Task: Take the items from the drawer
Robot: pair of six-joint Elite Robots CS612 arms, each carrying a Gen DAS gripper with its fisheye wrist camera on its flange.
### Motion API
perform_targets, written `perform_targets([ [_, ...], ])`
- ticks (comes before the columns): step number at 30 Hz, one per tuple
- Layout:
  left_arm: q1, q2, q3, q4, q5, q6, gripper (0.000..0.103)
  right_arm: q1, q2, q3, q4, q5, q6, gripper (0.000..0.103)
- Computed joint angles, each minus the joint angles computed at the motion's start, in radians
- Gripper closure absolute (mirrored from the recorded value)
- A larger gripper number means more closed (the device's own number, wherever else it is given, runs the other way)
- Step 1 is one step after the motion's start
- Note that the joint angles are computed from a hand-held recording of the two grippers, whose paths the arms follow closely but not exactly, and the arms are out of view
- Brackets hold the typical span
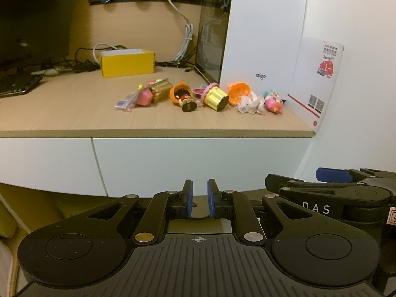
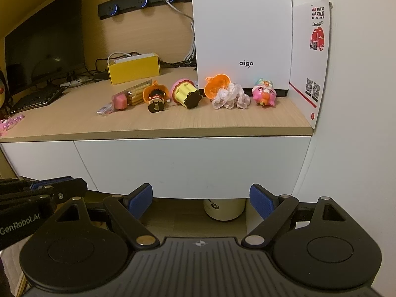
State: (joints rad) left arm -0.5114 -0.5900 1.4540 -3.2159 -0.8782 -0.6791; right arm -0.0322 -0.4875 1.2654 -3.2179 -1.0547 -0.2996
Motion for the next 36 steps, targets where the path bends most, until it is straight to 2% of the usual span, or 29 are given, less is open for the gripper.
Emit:
perform_targets([
  [5, -0.001, -0.003, -0.006, 0.05, 0.03, -0.024, 0.088, 0.001, -0.002, 0.003, 0.009, -0.002, -0.006, 0.017],
  [18, 0.005, -0.004, -0.002, 0.032, -0.001, -0.012, 0.088, 0.002, -0.001, 0.001, 0.009, -0.01, 0.0, 0.016],
  [36, 0.004, -0.003, -0.001, 0.034, -0.003, -0.021, 0.088, 0.001, 0.0, 0.003, 0.017, -0.011, -0.013, 0.016],
])
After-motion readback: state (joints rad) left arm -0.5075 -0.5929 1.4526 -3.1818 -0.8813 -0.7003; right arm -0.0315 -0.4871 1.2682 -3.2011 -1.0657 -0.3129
